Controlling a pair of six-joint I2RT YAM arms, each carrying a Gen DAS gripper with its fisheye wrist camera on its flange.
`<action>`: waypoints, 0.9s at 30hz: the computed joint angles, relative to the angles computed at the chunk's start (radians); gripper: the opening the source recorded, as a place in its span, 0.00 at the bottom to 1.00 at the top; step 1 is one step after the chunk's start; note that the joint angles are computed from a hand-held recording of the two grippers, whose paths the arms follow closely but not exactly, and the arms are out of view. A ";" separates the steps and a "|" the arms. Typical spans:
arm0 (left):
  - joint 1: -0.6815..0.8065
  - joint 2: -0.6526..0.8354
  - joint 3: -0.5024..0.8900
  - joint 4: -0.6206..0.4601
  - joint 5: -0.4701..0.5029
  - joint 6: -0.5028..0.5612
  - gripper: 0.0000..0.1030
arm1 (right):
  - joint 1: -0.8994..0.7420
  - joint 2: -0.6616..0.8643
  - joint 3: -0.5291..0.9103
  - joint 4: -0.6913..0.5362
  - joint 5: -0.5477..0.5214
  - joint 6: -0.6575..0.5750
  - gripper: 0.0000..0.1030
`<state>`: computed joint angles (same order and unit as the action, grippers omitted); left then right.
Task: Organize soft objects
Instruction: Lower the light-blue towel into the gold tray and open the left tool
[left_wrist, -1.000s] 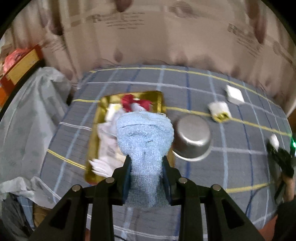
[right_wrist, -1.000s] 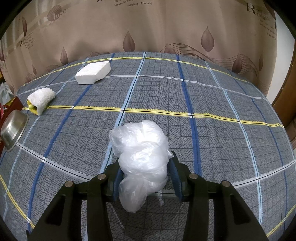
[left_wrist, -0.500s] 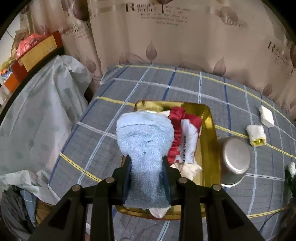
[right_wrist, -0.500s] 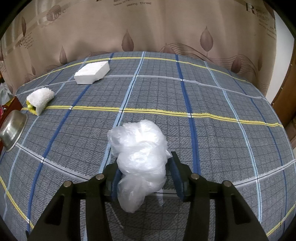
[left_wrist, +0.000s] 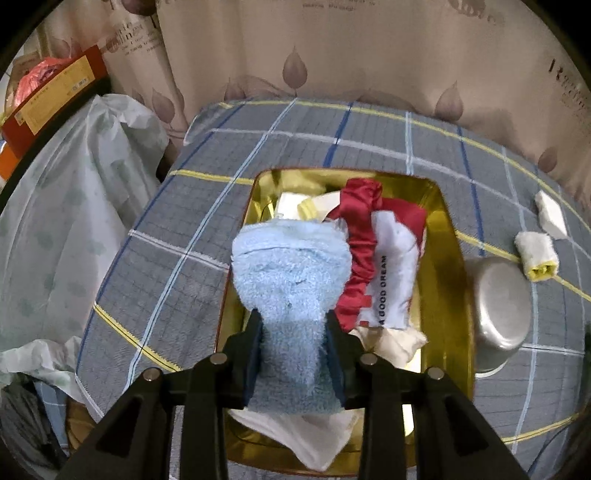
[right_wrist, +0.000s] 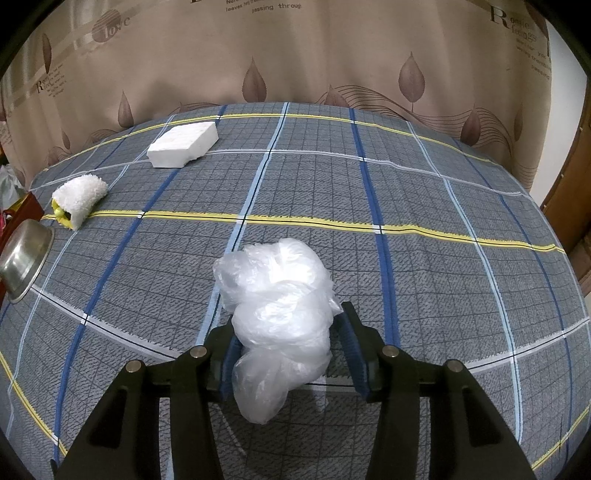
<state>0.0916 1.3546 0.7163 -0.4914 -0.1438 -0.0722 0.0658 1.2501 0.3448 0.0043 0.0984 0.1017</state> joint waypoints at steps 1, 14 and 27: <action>0.001 0.017 0.007 -0.005 -0.004 0.002 0.36 | 0.001 0.001 0.000 0.001 0.001 0.001 0.44; 0.074 -0.060 0.011 -0.090 0.092 0.049 0.46 | -0.008 0.001 -0.003 0.002 0.006 -0.005 0.48; 0.023 -0.435 -0.082 -0.227 0.011 0.057 0.46 | -0.005 0.002 -0.003 0.002 0.004 0.001 0.49</action>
